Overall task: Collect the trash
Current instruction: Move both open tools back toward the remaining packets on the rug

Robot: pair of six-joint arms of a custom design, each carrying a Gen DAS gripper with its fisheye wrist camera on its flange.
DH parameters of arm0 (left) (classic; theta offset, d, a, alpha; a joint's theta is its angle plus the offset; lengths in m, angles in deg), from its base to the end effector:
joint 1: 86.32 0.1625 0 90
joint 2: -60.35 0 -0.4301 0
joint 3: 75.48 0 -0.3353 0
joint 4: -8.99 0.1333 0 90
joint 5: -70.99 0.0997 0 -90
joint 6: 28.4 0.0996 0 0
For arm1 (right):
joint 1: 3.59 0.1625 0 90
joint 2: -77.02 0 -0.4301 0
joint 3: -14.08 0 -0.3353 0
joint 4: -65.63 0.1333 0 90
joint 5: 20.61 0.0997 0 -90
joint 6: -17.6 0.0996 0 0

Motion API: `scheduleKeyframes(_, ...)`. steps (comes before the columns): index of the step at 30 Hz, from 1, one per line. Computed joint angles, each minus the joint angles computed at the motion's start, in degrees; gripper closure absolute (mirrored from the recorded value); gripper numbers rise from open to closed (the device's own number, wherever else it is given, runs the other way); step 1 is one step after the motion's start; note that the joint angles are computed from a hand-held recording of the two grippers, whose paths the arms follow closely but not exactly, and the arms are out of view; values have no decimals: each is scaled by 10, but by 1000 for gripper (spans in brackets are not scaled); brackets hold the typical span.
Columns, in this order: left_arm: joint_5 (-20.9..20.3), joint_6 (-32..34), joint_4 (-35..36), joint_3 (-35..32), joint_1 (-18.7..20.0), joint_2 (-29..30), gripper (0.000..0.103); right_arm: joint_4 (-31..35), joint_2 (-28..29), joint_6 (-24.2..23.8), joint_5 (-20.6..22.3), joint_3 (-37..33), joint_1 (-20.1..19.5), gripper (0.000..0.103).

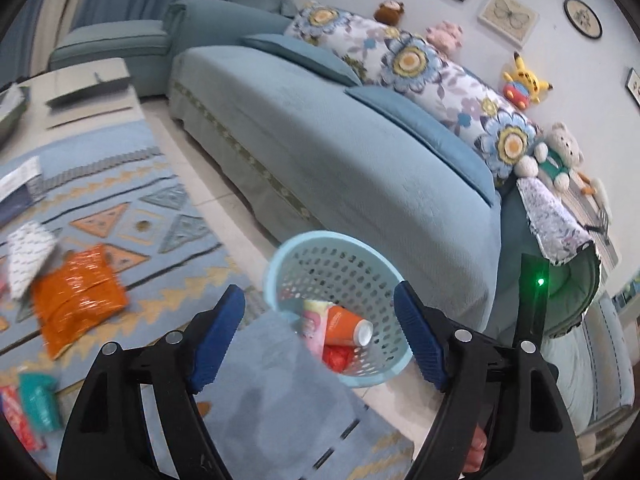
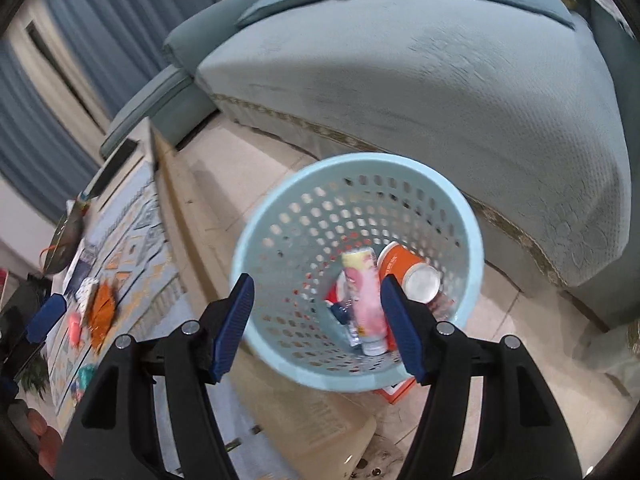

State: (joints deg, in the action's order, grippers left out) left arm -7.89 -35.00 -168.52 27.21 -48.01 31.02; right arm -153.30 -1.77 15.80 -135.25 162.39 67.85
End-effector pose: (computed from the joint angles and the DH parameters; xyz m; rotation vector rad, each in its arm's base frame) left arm -0.3696 -0.4864 -0.0185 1.1376 2.8366 -0.4761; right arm -0.0179 -0.3417 0.3100 -0.6158 -2.2232 1.1971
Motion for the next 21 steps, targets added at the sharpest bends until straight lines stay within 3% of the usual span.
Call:
scheduleKeyframes(4,21,-10,-29,49,4,-49,28,-19,19,-25,-27,-10,65,41)
scheduleKeyframes(11,94,-45,-101,153,9,-151,28,-43,67,-69,-71,-44,186,41)
scheduleKeyframes(17,197,-71,-126,231,11,-230,17,-34,132,-94,-94,-90,263,41)
scheduleKeyframes(21,273,-85,-114,271,13,-255,12,-16,174,-97,-96,-115,288,44)
